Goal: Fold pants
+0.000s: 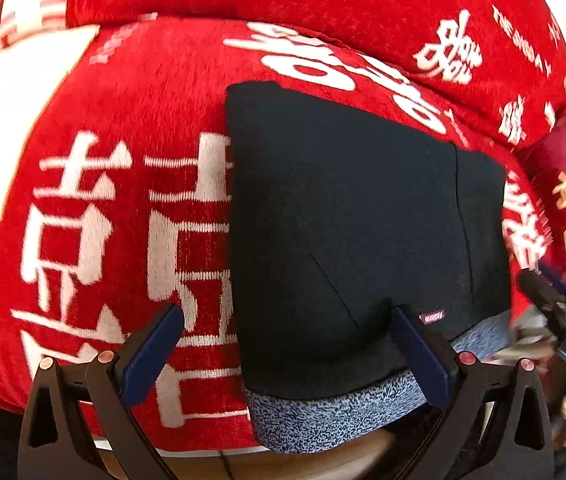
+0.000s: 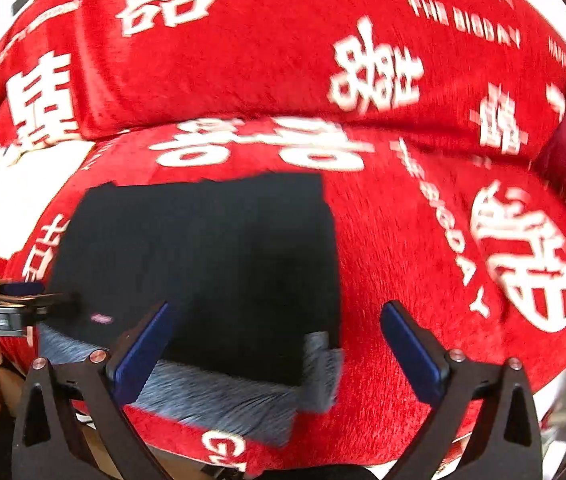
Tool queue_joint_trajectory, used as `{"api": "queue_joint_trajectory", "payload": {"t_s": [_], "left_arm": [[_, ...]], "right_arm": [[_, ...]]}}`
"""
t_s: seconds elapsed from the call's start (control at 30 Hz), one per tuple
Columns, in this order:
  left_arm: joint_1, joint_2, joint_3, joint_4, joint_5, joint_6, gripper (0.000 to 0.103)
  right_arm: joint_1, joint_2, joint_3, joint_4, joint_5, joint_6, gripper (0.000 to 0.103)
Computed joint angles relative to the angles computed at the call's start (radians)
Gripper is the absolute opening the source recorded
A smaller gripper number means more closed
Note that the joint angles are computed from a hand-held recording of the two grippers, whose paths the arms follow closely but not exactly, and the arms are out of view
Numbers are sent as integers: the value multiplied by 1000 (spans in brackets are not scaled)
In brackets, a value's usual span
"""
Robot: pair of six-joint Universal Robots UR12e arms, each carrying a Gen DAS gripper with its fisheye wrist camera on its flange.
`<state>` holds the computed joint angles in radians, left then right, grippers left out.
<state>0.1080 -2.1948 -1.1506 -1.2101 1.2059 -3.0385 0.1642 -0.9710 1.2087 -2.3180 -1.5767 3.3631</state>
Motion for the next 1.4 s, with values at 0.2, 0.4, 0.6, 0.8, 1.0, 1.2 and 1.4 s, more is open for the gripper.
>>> {"api": "queue_joint_trajectory", "payload": {"t_s": [0.2, 0.4, 0.6, 0.8, 1.0, 1.2, 1.4], "left_arm": [[19, -11, 18, -35, -87, 38, 103], [6, -40, 61, -104, -93, 78, 103], [-1, -50, 63, -107, -112, 83, 103], [-13, -57, 67, -70, -91, 78, 103], [-17, -53, 44, 4, -82, 51, 103], [-18, -56, 41, 26, -86, 63, 103], [-18, -52, 20, 76, -93, 67, 103]], "right_arm": [[-75, -21, 91, -97, 236, 136, 103], [-112, -1, 120, -138, 418, 191, 103], [-96, 45, 61, -34, 495, 80, 103], [-91, 51, 69, -94, 483, 73, 103], [-71, 63, 46, -98, 401, 23, 103], [-76, 65, 40, -84, 397, -5, 103], [-66, 72, 9, -30, 355, 1, 103]]}}
